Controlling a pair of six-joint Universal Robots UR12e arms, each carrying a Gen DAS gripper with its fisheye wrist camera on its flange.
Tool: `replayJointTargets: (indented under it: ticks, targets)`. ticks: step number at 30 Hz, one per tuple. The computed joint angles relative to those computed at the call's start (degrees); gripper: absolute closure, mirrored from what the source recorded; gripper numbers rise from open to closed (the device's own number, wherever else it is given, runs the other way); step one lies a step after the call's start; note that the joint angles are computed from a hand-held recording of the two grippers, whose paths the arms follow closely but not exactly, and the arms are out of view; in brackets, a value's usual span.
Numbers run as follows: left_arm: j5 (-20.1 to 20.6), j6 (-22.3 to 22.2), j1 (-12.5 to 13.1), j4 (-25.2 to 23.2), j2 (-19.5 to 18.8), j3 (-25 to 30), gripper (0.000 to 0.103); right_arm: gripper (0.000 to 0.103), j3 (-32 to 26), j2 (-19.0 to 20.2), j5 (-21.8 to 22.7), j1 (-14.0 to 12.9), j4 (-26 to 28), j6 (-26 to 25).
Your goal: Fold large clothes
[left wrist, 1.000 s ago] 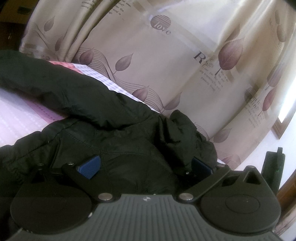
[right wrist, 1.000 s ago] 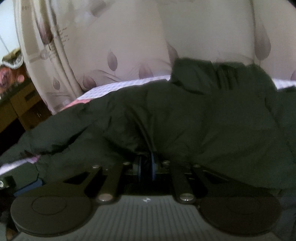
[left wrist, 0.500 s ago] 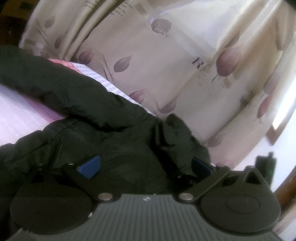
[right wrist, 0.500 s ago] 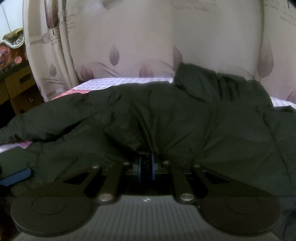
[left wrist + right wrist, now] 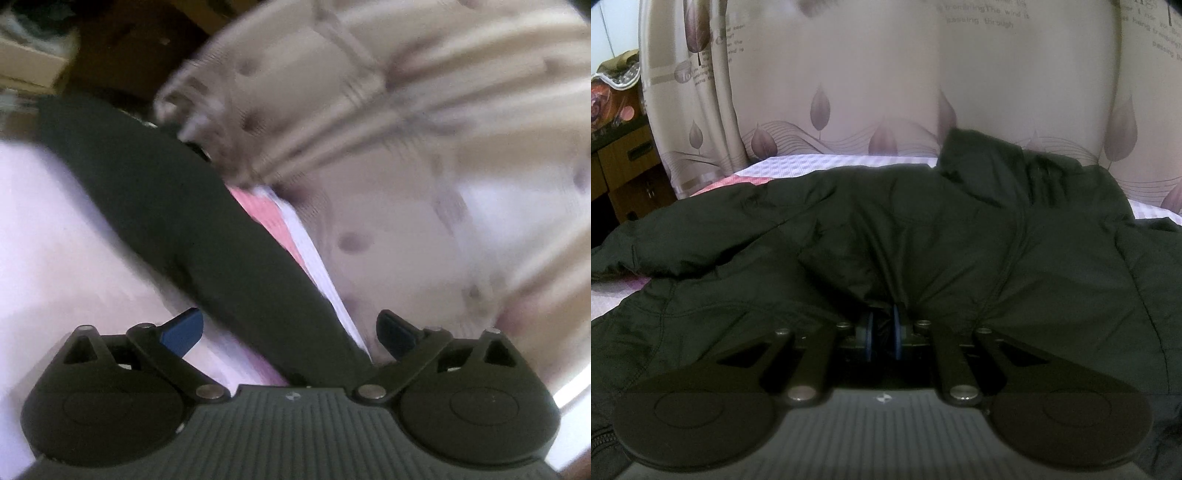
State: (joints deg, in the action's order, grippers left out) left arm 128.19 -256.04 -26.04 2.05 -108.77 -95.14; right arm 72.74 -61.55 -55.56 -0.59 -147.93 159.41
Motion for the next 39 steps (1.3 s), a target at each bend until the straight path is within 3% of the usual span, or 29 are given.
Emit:
replayJointTargets:
  ticks: [2, 4, 5, 11, 13, 15, 17, 19, 20, 21, 24, 27, 28, 29, 31, 35, 39]
  targets:
    - [-0.68, -2.97, 1.15, -1.28, 1.62, -2.02, 0.006, 0.093, 0.0, -0.01, 0.03, -0.01, 0.01, 0.01]
    - [-2.51, -5.25, 2.34, 1.35, 2.12, -3.64, 0.007, 0.093, 0.0, 0.0, 0.0, 0.01, -0.06, 0.05]
    - [-3.38, -4.97, 2.84, 2.59, 2.15, -3.97, 0.007, 0.093, 0.03, -0.02, -0.05, 0.01, -0.06, -0.05]
    - [-4.77, -5.13, 4.4, -0.44, 2.67, -3.52, 0.009, 0.093, 0.0, 0.0, 0.08, -0.04, -0.13, 0.08]
    - [-4.37, -4.57, 4.62, -1.36, 2.39, -3.12, 0.015, 0.092, -0.03, 0.03, 0.18, -0.07, -0.17, 0.22]
    - [-2.79, -5.12, 4.55, -2.29, 2.04, -2.88, 0.029, 0.092, -0.02, 0.04, 0.31, -0.09, -0.2, 0.39]
    - [-2.26, -7.22, 4.85, -3.0, 2.01, -3.44, 0.072, 0.092, 0.09, -0.02, 0.33, -0.07, -0.3, 0.63]
    - [-2.67, -11.22, 5.37, -3.69, 2.12, -4.45, 0.096, 0.092, 0.18, -0.07, 0.31, -0.05, -0.39, 0.72]
    - [-2.63, -12.12, 5.57, -2.37, 1.88, -4.92, 0.096, 0.092, 0.23, -0.1, 0.31, -0.05, -0.41, 0.72]
    - [-1.48, -11.29, 5.5, -0.91, 1.53, -4.91, 0.096, 0.091, 0.25, -0.12, 0.31, -0.06, -0.41, 0.74]
    - [2.01, -7.2, 5.08, -3.64, 0.93, -2.64, 0.099, 0.09, 0.29, -0.15, 0.61, -0.12, -0.38, 0.83]
    - [5.24, -4.2, 4.62, -4.78, -0.02, 0.77, 0.1, 0.075, 0.31, -0.15, 1.45, -0.24, -0.56, 0.8]
    - [6.04, -2.56, 4.48, -4.91, -0.4, 2.26, 0.1, 0.057, 0.4, -0.17, 1.41, -0.24, -0.89, 0.84]
    - [6.59, -1.08, 4.33, -5.05, -0.76, 3.79, 0.1, 0.023, 0.46, -0.2, 1.59, -0.24, -1.06, 0.65]
    - [7.16, 3.45, 3.91, -4.02, -2.0, 7.56, 0.1, 0.001, 0.91, -0.41, 1.5, -0.15, -2.13, 0.11]
    - [5.86, 15.24, 2.67, -0.78, -5.84, 16.93, 0.1, 0.001, 1.05, -0.38, 2.24, -0.46, -2.94, 1.39]
    - [1.96, 25.04, 0.76, 0.13, -11.24, 28.12, 0.1, 0.001, 3.11, -0.36, 5.77, -2.07, -12.01, 10.6]
